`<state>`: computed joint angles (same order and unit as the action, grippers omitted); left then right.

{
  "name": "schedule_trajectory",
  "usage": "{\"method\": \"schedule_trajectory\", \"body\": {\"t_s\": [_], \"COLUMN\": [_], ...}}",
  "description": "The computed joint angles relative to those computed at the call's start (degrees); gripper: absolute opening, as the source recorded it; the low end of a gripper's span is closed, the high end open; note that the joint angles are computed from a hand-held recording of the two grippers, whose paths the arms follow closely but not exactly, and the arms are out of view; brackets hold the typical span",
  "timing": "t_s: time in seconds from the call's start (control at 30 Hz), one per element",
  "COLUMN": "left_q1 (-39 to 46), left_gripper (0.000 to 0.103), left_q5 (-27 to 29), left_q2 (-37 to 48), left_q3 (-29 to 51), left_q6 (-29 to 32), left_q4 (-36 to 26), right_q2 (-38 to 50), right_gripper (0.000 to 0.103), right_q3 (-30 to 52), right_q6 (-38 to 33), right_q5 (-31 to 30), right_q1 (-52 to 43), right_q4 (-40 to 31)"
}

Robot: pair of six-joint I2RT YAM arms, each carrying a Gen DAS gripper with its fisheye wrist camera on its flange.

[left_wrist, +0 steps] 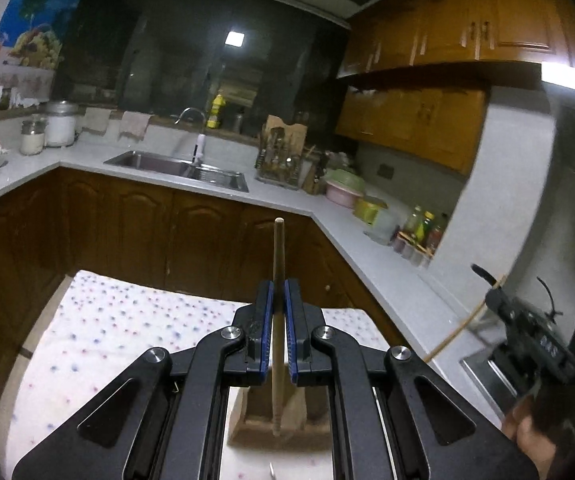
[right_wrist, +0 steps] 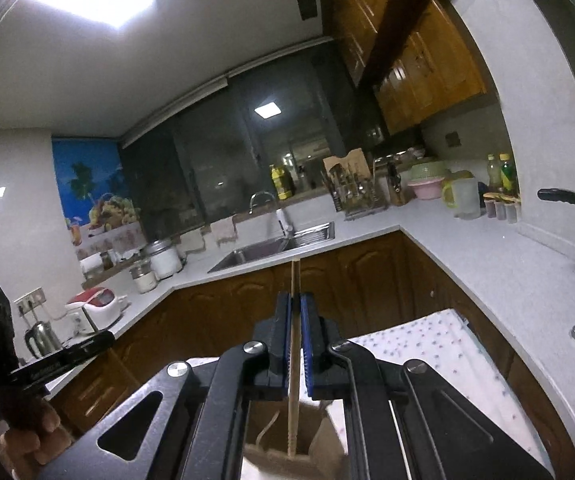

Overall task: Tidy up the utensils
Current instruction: 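Lower both chopsticks into the wooden holder and open both tools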

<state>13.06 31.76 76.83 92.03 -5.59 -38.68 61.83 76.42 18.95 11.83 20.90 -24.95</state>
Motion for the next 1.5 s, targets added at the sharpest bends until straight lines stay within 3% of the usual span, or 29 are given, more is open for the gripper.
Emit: {"method": "schedule_trajectory", "body": {"t_s": [0.17, 0.43, 0.7, 1.03, 1.1, 1.13, 1.17, 1.2, 1.23, 1.27, 1.3, 1.33, 1.4, 1.5], "left_q1": [-3.38, -6.12, -6.93, -6.93, -6.47, -6.14, -5.89, -5.36, -4.87, -4.34, -3.53, -2.62, -0.87, 1.83], "left_gripper": [0.005, 0.005, 0.007, 0.008, 0.015, 0.031, 0.042, 0.056, 0.065, 0.069, 0.076, 0.077, 0.081, 0.085], "left_q5": [-5.55, -8.96, -9.80, -9.63, -8.44, -8.06, -8.10, -7.94, -7.75, -7.54, -6.84, -5.99, -4.65, -3.14], "left_q2": [2.15, 2.28, 2.74, 3.55, 3.51, 2.98, 2.77, 1.45, 0.55, -0.40, -1.42, -2.69, -5.51, -10.20], "left_q3": [-5.19, -15.26, -18.64, -16.82, -16.13, -16.04, -15.96, -16.77, -17.23, -17.50, -17.87, -18.50, -20.06, -22.89], "left_q6": [-2.22, -0.86, 0.03, 0.40, 0.80, 0.91, 0.85, 0.61, 0.62, 0.71, 0.87, 1.00, 1.58, 3.16], "left_q4": [6.61, 13.32, 13.92, 11.89, 10.56, 9.96, 9.86, 10.27, 10.33, 9.93, 9.50, 9.22, 8.53, 7.08], "right_q2": [3.74, 6.28, 7.88, 8.39, 8.69, 8.62, 8.45, 8.00, 7.41, 6.45, 5.29, 3.94, 1.16, -3.41], "right_gripper": [0.005, 0.005, 0.005, 0.007, 0.011, 0.013, 0.021, 0.035, 0.044, 0.064, 0.075, 0.079, 0.099, 0.102], "right_q3": [-2.24, -10.60, -13.07, -11.85, -11.76, -11.71, -11.60, -11.71, -12.00, -12.49, -13.10, -13.77, -14.77, -16.44], "right_q6": [-0.12, 0.20, -0.01, 0.62, 0.90, 1.10, 1.37, 1.55, 1.73, 1.96, 2.26, 2.53, 2.94, 3.24], "right_q5": [-2.49, -5.05, -5.58, -7.34, -8.47, -9.32, -9.78, -10.32, -10.52, -10.72, -10.95, -10.87, -10.22, -9.36], "right_q1": [-2.95, -4.25, -3.75, -5.21, -5.59, -5.98, -6.23, -6.44, -6.46, -6.55, -6.68, -6.66, -6.29, -5.45], "right_q4": [4.20, 10.06, 9.92, 8.47, 8.30, 8.19, 7.88, 7.90, 8.08, 8.34, 8.83, 9.29, 9.49, 9.11]}}
